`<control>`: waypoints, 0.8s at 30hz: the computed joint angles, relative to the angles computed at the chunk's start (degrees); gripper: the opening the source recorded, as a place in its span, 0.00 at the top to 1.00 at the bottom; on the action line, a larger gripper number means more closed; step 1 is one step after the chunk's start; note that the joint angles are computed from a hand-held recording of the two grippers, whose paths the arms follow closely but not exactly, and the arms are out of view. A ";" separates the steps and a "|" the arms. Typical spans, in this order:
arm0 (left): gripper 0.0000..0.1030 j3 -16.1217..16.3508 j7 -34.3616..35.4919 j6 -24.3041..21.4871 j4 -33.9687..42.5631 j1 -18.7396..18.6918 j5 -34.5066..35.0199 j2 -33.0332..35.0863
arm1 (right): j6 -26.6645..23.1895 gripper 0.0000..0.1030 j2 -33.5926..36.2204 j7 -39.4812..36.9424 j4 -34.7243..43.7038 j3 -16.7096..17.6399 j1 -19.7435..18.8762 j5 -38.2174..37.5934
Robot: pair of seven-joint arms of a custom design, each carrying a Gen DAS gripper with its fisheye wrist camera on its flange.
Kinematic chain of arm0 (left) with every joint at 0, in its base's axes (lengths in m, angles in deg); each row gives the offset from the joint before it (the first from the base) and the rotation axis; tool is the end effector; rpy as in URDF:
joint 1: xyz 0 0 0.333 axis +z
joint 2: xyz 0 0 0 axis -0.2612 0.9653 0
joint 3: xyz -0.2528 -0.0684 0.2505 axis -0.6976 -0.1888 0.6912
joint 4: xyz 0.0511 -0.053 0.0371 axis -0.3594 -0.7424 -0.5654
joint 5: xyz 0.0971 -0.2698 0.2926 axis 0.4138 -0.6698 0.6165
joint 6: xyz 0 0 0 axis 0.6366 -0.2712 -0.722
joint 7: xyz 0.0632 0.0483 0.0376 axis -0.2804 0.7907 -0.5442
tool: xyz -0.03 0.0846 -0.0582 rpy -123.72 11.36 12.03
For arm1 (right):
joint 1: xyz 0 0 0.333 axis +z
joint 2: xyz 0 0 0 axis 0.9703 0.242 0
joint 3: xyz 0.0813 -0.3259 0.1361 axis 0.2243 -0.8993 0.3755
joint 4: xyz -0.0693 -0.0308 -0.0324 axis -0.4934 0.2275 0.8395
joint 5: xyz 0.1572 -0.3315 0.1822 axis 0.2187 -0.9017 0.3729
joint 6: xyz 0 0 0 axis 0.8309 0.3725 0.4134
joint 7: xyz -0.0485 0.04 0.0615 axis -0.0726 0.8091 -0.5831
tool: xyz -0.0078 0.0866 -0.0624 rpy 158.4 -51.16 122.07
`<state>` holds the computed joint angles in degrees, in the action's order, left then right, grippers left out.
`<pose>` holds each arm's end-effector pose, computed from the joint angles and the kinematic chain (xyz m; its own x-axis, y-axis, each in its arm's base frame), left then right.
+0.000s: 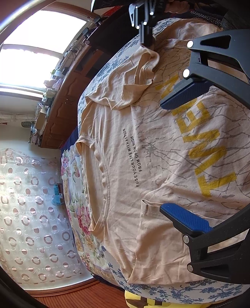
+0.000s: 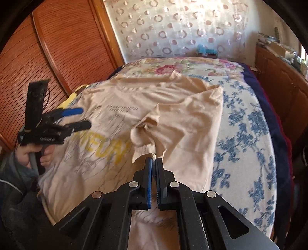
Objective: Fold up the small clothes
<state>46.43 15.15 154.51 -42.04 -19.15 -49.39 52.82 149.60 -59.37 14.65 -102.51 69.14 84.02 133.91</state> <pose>0.6289 -0.1167 0.5106 0.0603 -0.9924 0.1077 -0.7274 -0.1176 -0.6760 0.6462 0.1488 0.5485 0.7682 -0.6207 -0.1570 -0.5421 -0.5001 -0.6753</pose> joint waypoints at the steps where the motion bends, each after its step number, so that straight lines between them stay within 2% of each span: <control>1: 0.05 -0.03 0.12 -0.16 0.23 -0.02 -0.01 0.13 | 0.12 0.93 -0.12 0.62 -0.35 -0.07 0.26 -1.32; 5: 0.05 -0.25 1.39 -0.53 1.99 -0.17 -0.30 1.22 | -0.97 0.76 -0.29 2.07 -0.33 -0.17 0.20 -2.37; 7: 0.05 -0.73 3.21 -0.68 3.72 -0.11 -1.65 2.31 | -0.42 0.60 -0.84 1.31 -0.51 -0.16 -0.01 -1.16; 8: 0.05 -0.97 4.28 -0.59 4.24 -0.03 -2.54 2.66 | -0.02 0.58 -1.04 0.64 -0.50 -0.19 -0.15 -0.15; 10: 0.06 -1.81 7.53 -0.38 6.13 0.17 -4.87 3.95 | 0.30 0.58 -1.40 -0.56 -0.42 -0.29 -0.44 2.02; 13: 0.16 -4.19 14.53 -0.68 9.41 1.15 -10.79 6.30 | 3.08 0.58 -1.21 -0.91 -0.27 -0.58 -0.56 4.29; 15: 0.25 -5.15 18.10 -1.77 12.07 1.20 -13.70 8.15 | 7.04 0.58 -0.54 1.72 -0.39 -0.84 0.01 1.92; 18: 0.35 -6.84 23.17 -4.42 16.35 1.43 -18.22 11.14 | 14.28 0.58 1.10 6.72 -1.20 -0.92 1.02 -3.41; 22: 0.46 -8.71 28.87 -8.10 21.22 1.59 -23.52 14.52 | 15.92 0.58 3.21 12.36 -1.19 -0.49 0.54 -8.29; 24: 0.57 -8.07 29.88 -9.67 23.02 0.45 -23.61 15.72 | 17.35 0.58 3.30 12.63 -1.98 0.29 0.13 -8.97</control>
<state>38.36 45.03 144.84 -19.02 -18.71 -73.00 68.55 166.95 -56.07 27.27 -104.49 69.43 84.15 124.94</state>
